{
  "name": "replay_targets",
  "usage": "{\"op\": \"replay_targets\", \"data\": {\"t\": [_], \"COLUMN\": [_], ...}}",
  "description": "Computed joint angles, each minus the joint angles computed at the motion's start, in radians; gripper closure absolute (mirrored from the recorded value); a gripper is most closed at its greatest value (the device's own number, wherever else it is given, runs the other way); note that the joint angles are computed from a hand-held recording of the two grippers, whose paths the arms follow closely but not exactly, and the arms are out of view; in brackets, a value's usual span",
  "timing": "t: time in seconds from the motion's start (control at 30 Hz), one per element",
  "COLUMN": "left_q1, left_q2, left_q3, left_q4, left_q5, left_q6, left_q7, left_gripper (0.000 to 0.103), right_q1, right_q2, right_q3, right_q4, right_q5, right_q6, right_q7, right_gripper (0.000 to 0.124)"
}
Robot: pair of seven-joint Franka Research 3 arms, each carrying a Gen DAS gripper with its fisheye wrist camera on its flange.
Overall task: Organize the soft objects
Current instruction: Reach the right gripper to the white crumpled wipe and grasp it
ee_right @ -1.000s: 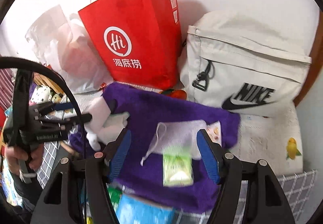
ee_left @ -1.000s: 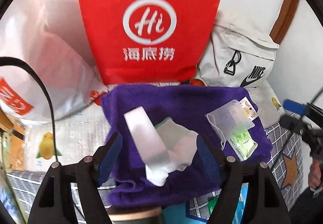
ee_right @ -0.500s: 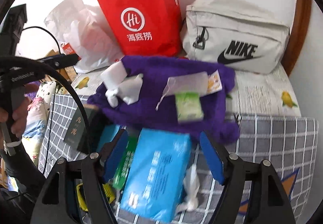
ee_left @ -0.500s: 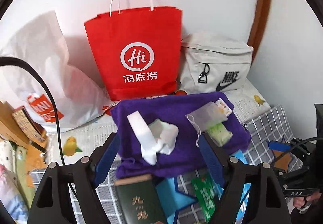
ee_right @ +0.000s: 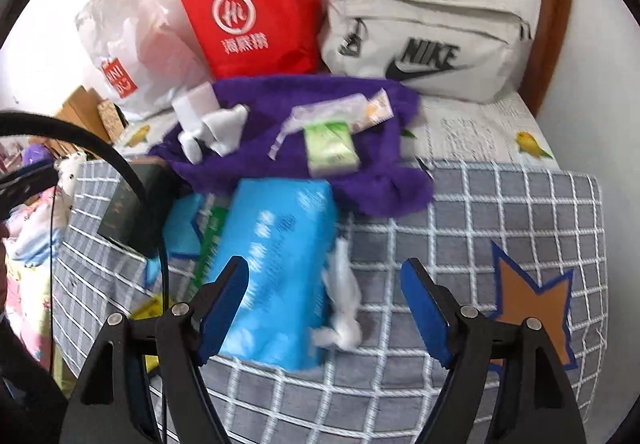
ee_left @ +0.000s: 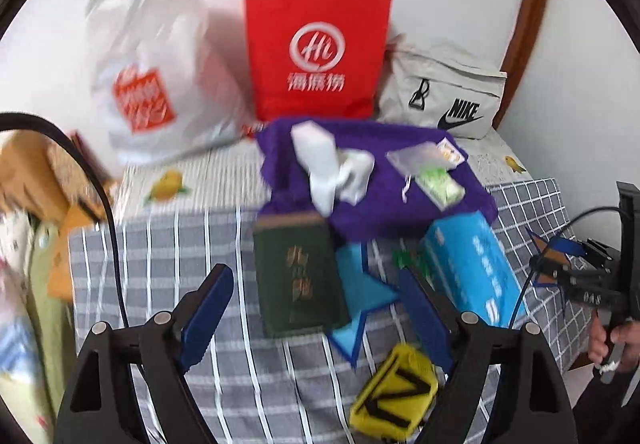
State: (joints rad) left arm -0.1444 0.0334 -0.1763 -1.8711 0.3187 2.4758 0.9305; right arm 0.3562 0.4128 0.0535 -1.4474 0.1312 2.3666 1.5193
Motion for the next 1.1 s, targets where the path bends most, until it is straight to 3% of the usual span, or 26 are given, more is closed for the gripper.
{"op": "replay_targets", "data": {"t": [0.3, 0.43, 0.6, 0.73, 0.77, 0.83, 0.87, 0.9, 1.1], "left_q1": [-0.003, -0.006, -0.013, -0.019, -0.020, -0.022, -0.023, -0.024, -0.024], "left_q2": [-0.092, -0.107, -0.093, -0.078, -0.075, -0.068, -0.067, -0.063, -0.050], "left_q3": [-0.002, -0.003, -0.006, -0.010, -0.011, -0.013, -0.013, -0.014, -0.014], "left_q4": [-0.223, -0.244, -0.225, -0.209, -0.205, -0.197, -0.197, -0.193, -0.181], "left_q5": [-0.157, -0.171, -0.178, -0.181, -0.180, -0.179, -0.178, -0.177, -0.158], "left_q6": [0.055, 0.059, 0.051, 0.033, 0.029, 0.018, 0.016, 0.009, -0.012], "left_q7": [-0.033, -0.033, -0.009, 0.008, 0.009, 0.015, 0.016, 0.019, 0.002], "left_gripper": [0.019, 0.019, 0.019, 0.019, 0.019, 0.019, 0.019, 0.019, 0.019], "right_q1": [-0.008, -0.042, -0.021, -0.047, -0.044, -0.049, -0.055, -0.060, -0.060], "right_q2": [-0.033, -0.046, -0.043, -0.011, -0.009, -0.010, -0.010, -0.011, -0.046], "right_q3": [-0.036, 0.005, -0.003, 0.021, 0.021, 0.031, 0.038, 0.043, 0.014], "right_q4": [-0.135, -0.178, -0.201, -0.182, -0.188, -0.205, -0.211, -0.214, -0.239], "right_q5": [-0.102, -0.022, -0.049, 0.029, 0.029, 0.045, 0.062, 0.080, 0.109], "right_q6": [0.053, 0.061, 0.089, 0.096, 0.114, 0.141, 0.144, 0.140, 0.141], "right_q7": [0.027, -0.077, -0.128, -0.199, -0.215, -0.273, -0.300, -0.322, -0.287], "right_gripper": [0.047, 0.047, 0.047, 0.047, 0.051, 0.074, 0.096, 0.107, 0.107]}}
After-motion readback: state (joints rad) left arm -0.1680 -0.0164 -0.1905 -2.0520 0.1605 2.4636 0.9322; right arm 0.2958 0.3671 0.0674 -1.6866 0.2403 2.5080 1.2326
